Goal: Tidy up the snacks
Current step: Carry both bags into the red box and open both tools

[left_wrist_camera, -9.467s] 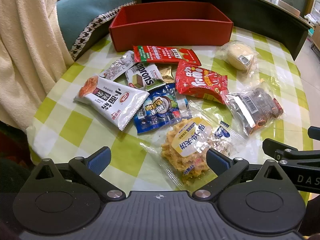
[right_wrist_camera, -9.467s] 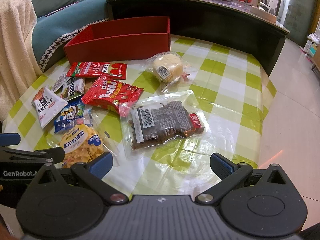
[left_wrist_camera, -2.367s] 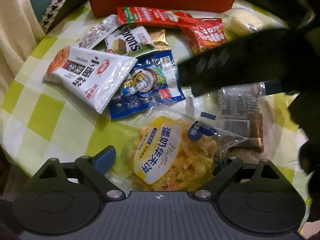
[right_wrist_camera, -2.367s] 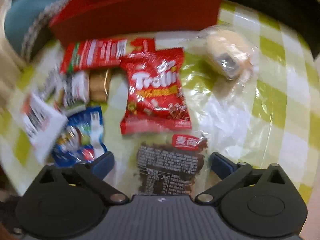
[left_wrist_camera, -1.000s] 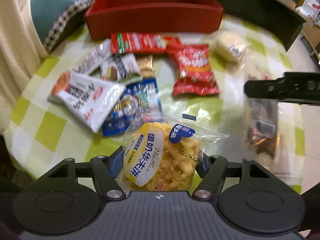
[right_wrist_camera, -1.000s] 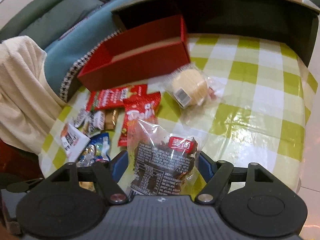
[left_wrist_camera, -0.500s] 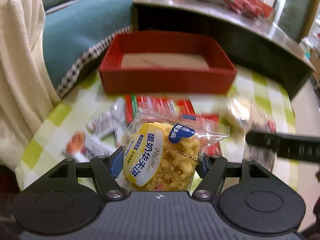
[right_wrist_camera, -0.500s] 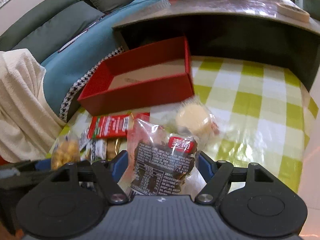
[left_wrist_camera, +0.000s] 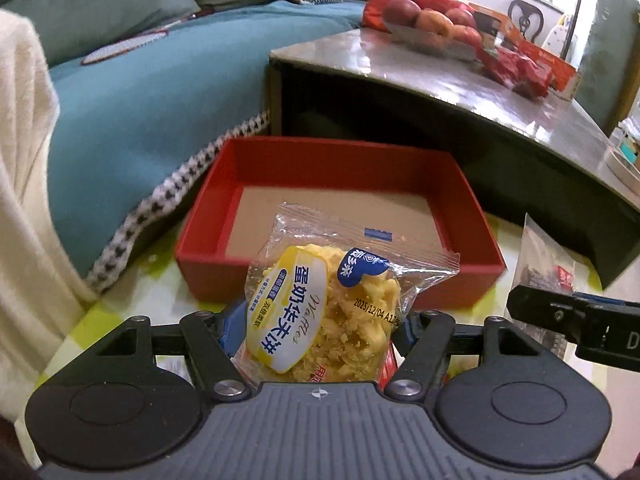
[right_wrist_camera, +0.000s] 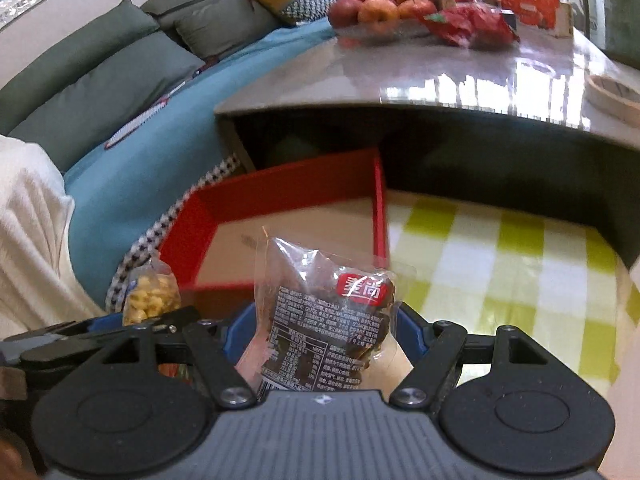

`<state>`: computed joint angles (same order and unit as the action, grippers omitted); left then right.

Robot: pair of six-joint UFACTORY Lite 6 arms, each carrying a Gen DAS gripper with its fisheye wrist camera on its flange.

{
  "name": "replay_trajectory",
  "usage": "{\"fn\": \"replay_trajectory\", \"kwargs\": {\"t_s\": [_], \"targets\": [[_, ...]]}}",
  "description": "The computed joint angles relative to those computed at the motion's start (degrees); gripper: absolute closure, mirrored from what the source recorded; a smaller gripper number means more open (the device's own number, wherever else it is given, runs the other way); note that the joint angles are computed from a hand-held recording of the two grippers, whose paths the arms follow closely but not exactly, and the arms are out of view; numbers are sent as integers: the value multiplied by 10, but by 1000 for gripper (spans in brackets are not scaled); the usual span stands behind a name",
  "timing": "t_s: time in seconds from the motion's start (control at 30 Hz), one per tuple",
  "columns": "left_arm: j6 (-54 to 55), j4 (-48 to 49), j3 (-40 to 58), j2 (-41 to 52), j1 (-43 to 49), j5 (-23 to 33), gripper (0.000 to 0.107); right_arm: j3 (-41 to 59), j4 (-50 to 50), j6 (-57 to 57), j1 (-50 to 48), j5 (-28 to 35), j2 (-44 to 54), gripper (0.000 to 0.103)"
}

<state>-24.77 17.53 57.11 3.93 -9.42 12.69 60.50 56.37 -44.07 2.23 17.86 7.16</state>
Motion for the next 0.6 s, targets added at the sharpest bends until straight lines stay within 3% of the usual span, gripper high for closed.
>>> {"fn": "replay_trajectory", "kwargs": {"t_s": [0.6], "targets": [[-61, 69, 298, 247, 18, 23, 33, 303, -105, 124, 30, -6, 252, 27]]}}
